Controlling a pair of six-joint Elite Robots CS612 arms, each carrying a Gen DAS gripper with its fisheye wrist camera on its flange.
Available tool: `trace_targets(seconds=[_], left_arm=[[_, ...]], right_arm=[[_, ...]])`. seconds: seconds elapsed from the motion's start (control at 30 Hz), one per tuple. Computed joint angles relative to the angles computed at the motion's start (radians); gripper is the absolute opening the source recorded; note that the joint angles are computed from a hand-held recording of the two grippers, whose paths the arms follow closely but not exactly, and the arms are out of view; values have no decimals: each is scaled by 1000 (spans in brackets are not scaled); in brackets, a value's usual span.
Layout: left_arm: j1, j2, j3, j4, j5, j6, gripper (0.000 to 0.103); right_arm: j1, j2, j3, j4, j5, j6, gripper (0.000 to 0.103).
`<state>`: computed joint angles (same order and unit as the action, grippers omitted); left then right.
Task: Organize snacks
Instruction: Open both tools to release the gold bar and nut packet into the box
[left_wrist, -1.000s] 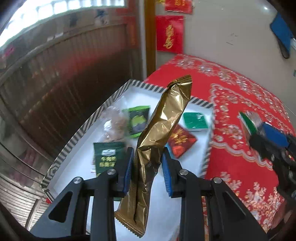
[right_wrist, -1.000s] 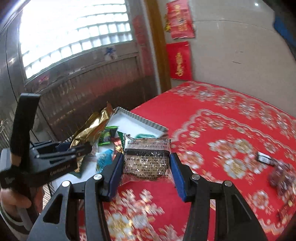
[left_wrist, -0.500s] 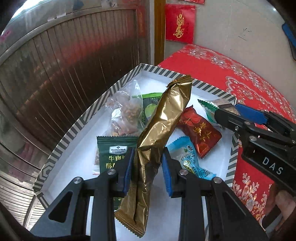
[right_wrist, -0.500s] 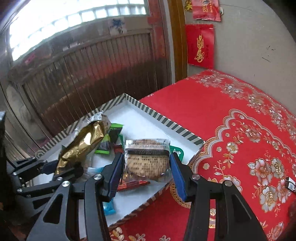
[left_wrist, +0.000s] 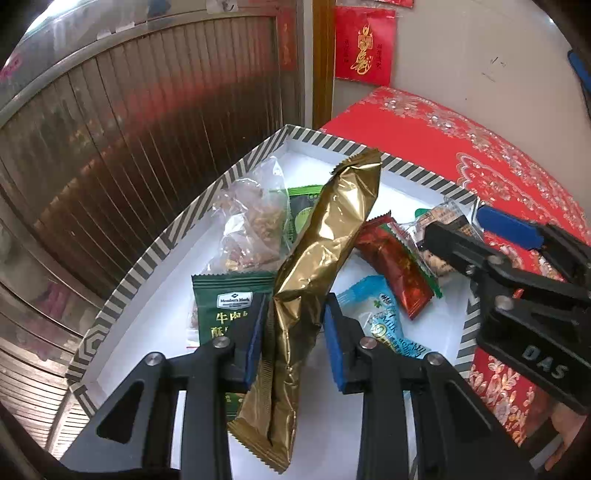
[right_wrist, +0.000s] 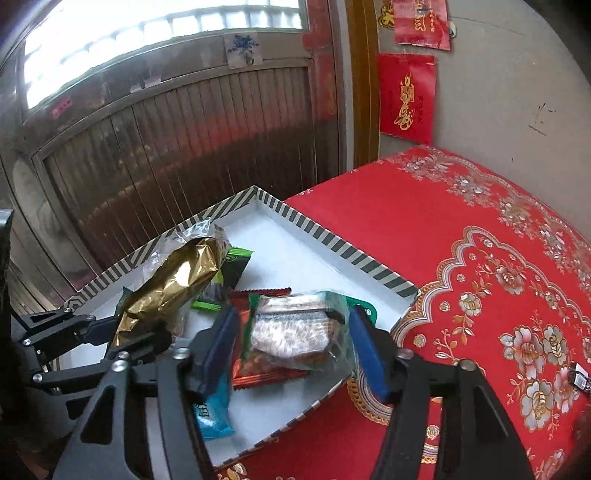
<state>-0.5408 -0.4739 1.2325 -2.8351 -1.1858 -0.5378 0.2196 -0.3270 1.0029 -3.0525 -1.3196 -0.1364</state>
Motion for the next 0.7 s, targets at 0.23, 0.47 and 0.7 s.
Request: trace_targets(seconds=[0.23,0.47,0.7], left_arm=[[-8,-14,28,-34,32,-15,69],[-28,-28,53,-64,95,9,77],[-37,-34,60,-57,116,4,78]], right_arm=[[-9,-34,76,-74,40,42,72],[-20,-75,178,-190,50,86,74],[-32,-100,233,-248,47,119,76]])
